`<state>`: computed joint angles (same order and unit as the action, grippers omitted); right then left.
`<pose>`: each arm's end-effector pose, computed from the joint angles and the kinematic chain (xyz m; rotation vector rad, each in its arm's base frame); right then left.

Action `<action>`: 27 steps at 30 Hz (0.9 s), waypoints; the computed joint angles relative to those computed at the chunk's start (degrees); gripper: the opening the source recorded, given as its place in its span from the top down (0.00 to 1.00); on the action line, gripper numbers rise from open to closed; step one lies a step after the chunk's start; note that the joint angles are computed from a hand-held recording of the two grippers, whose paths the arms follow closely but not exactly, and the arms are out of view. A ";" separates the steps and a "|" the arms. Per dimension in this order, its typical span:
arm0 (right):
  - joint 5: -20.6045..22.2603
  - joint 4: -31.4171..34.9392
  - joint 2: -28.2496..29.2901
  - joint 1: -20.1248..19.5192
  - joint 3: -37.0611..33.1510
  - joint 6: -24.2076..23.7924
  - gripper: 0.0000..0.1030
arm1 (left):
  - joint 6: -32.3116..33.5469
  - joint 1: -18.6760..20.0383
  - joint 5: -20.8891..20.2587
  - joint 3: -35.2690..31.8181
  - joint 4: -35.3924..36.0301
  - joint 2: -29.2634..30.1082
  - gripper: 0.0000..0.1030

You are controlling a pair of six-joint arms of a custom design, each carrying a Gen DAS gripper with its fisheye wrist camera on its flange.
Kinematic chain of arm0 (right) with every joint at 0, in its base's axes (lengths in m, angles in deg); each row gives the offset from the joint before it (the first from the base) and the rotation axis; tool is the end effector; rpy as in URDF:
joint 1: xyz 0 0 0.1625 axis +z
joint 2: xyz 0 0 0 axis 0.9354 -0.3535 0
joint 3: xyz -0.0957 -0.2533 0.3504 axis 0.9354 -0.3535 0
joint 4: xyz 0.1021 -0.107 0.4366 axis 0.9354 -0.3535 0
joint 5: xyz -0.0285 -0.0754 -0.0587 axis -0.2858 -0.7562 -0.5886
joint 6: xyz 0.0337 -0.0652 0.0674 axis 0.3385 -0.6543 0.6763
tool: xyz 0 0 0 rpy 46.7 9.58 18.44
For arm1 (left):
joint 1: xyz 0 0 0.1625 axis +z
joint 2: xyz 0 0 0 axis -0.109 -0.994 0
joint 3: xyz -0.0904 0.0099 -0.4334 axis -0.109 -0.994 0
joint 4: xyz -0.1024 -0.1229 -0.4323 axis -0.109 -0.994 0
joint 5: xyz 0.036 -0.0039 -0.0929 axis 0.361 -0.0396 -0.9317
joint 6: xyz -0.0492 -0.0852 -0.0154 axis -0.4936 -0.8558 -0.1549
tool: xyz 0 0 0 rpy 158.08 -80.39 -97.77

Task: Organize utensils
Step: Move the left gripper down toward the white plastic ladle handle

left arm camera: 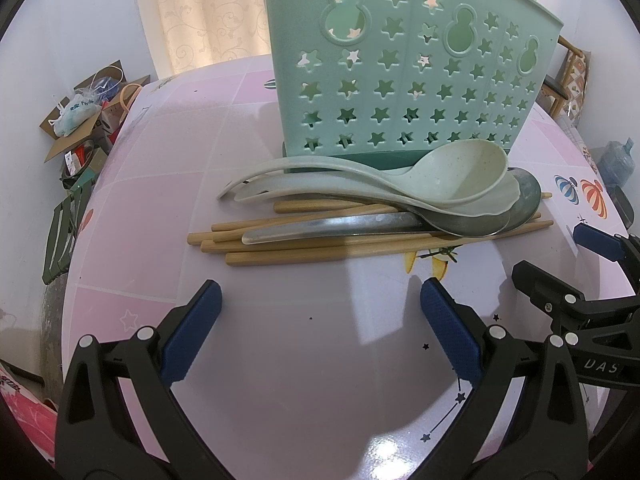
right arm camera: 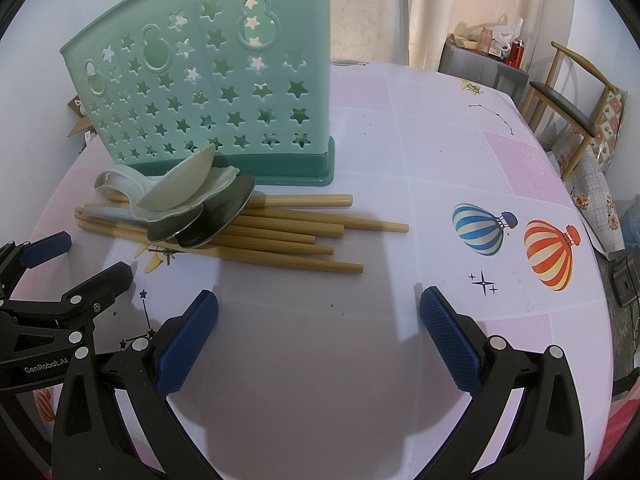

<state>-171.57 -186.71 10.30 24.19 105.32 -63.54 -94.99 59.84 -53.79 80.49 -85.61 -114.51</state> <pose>0.1418 -0.8215 0.1955 0.7544 -2.3793 0.5773 -0.2838 -0.7565 0.0836 0.0651 2.1721 -0.8220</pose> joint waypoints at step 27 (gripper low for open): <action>13.82 20.96 -3.11 -1.09 -7.49 14.38 0.40 | 28.75 -0.27 -15.19 1.64 -22.97 -2.10 0.64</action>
